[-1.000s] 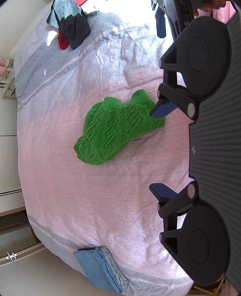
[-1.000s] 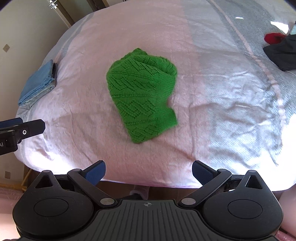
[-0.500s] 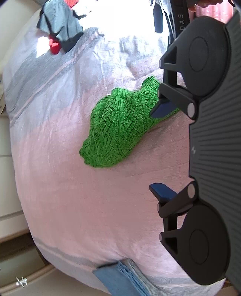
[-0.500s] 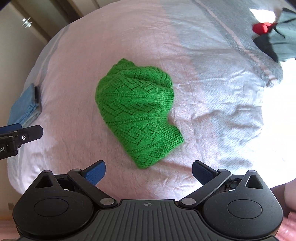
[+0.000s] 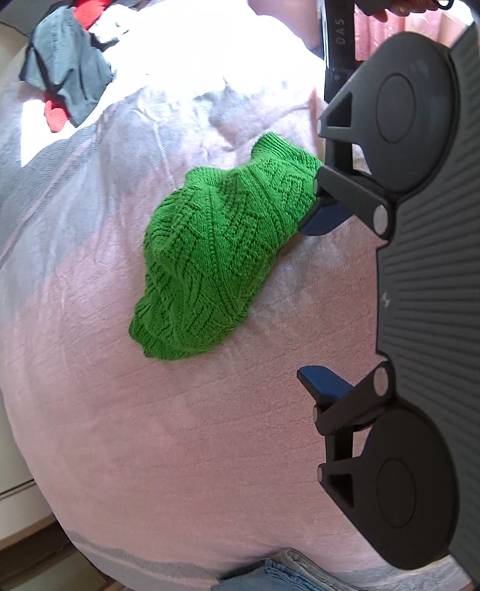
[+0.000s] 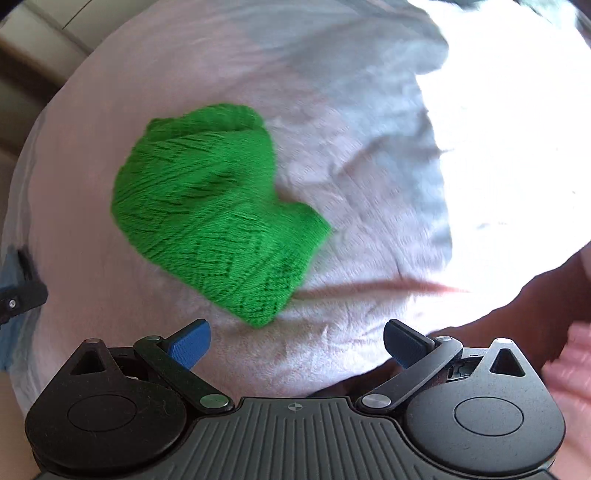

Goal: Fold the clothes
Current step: 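Lower both grippers toward the crumpled green vest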

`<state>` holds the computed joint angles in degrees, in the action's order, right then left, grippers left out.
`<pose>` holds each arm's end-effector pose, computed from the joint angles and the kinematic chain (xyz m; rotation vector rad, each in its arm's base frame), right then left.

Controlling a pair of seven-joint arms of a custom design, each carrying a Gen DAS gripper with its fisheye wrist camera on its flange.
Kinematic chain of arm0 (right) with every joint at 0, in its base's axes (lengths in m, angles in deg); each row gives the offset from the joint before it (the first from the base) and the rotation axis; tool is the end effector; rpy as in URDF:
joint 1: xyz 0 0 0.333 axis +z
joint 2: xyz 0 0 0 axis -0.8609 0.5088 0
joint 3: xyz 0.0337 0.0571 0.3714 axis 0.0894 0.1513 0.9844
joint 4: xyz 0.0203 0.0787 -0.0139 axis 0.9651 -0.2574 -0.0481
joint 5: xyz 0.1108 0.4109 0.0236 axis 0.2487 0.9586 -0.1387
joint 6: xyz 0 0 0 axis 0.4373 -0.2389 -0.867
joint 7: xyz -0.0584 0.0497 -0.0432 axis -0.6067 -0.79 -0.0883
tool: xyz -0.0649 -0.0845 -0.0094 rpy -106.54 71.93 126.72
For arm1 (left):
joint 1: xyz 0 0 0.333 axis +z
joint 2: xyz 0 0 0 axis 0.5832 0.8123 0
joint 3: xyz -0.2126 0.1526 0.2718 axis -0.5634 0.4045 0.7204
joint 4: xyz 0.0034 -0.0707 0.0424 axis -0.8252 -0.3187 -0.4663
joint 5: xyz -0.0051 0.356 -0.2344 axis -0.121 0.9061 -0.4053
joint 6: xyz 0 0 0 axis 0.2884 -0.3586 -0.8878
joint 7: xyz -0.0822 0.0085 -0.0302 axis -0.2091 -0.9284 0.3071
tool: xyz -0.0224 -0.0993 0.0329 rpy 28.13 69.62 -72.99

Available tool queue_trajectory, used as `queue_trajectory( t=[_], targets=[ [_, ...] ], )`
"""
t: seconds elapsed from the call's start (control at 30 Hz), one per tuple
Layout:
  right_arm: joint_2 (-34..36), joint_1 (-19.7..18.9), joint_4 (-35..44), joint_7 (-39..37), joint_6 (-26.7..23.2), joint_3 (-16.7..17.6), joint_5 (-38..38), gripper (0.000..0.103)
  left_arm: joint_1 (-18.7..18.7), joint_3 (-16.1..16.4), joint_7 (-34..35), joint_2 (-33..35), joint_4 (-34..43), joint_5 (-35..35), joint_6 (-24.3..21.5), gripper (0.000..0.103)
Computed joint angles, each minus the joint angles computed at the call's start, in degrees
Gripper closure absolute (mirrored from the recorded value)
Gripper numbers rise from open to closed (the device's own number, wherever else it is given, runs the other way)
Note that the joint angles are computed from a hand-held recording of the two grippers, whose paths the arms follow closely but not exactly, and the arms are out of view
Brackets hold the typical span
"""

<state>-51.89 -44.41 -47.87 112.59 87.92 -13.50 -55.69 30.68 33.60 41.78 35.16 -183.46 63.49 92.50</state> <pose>0.3344 0.1129 0.6492 -0.9710 2.6192 -0.0076 0.5450 -0.1515 0.7077 -1.1817 2.6689 -0.4647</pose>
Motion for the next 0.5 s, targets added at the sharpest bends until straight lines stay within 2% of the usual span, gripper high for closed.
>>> queue_trajectory(
  t=[0.13,0.37,0.5],
  targets=[
    [-6.59,-3.02,-8.0,9.94,6.74,0.9,2.53,0.001,-0.54,-0.35,1.42,2.42,1.39,-0.27,0.68,0.028],
    [-16.16,-9.34,-23.4,34.33,26.31,2.86,6.88,0.001,-1.93,-1.37,-1.75,9.52,7.45,-0.36,1.19,0.028],
    [-15.62,-10.92,-27.39,42.0,34.55,4.77,5.09,0.001,-3.27,-1.96,-3.68,14.52,11.65,0.3,1.7,0.028]
  ],
)
